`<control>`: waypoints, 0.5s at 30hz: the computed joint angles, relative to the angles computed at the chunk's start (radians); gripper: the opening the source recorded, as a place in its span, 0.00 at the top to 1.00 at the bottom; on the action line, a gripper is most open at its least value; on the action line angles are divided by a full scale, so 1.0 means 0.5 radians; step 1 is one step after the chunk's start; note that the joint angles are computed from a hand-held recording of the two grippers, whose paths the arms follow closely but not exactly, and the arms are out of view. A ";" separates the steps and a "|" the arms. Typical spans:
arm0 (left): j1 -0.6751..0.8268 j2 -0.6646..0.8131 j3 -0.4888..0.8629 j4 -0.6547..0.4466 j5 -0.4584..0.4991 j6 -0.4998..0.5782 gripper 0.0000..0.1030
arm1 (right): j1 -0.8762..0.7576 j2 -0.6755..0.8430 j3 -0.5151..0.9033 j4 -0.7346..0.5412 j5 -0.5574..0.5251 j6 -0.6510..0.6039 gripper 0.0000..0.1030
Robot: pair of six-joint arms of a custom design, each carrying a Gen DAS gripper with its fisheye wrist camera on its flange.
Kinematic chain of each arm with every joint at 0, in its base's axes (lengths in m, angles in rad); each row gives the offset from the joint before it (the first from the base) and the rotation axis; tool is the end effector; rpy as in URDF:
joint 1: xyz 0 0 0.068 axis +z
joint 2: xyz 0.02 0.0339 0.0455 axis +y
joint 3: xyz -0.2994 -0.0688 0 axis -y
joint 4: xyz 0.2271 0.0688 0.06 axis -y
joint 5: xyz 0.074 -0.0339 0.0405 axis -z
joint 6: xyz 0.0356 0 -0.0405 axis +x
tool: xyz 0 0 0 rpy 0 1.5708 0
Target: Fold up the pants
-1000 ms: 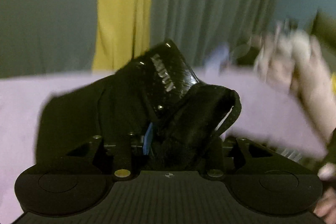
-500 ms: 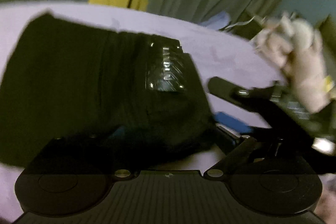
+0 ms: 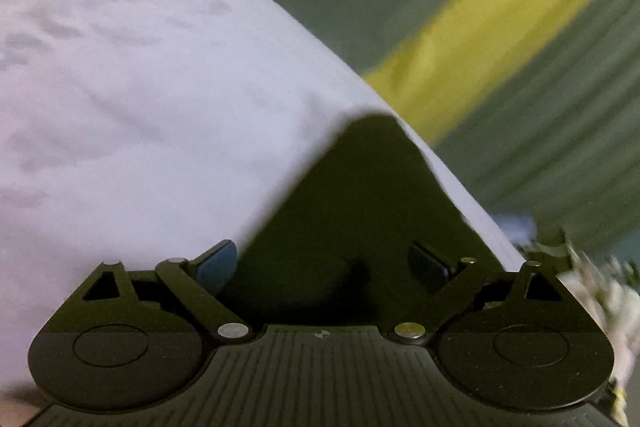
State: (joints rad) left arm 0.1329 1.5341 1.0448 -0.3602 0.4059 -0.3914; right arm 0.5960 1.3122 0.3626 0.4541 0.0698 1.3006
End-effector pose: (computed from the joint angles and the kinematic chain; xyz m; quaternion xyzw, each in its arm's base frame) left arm 0.3073 0.0269 0.2788 -0.1688 0.9036 -0.2316 0.3184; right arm 0.1841 0.1219 0.2011 0.3130 0.7995 0.3983 0.3228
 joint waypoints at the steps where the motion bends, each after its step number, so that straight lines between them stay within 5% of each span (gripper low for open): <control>1: 0.021 0.021 -0.025 0.061 -0.035 -0.062 0.07 | -0.044 0.032 0.025 -0.025 -0.065 -0.011 0.11; 5: 0.128 0.204 -0.027 0.127 0.135 -0.284 0.07 | -0.193 0.127 0.120 -0.092 -0.315 -0.073 0.24; 8: 0.133 0.307 0.014 0.135 0.146 -0.417 0.07 | -0.298 0.226 0.085 0.135 -0.561 -0.052 0.59; 13: 0.133 0.375 0.050 0.142 0.174 -0.345 0.06 | -0.385 0.472 -0.043 0.636 -0.744 0.130 0.50; 15: 0.100 0.391 0.050 0.162 0.156 -0.316 0.06 | -0.360 0.540 -0.036 0.743 -0.734 0.153 0.37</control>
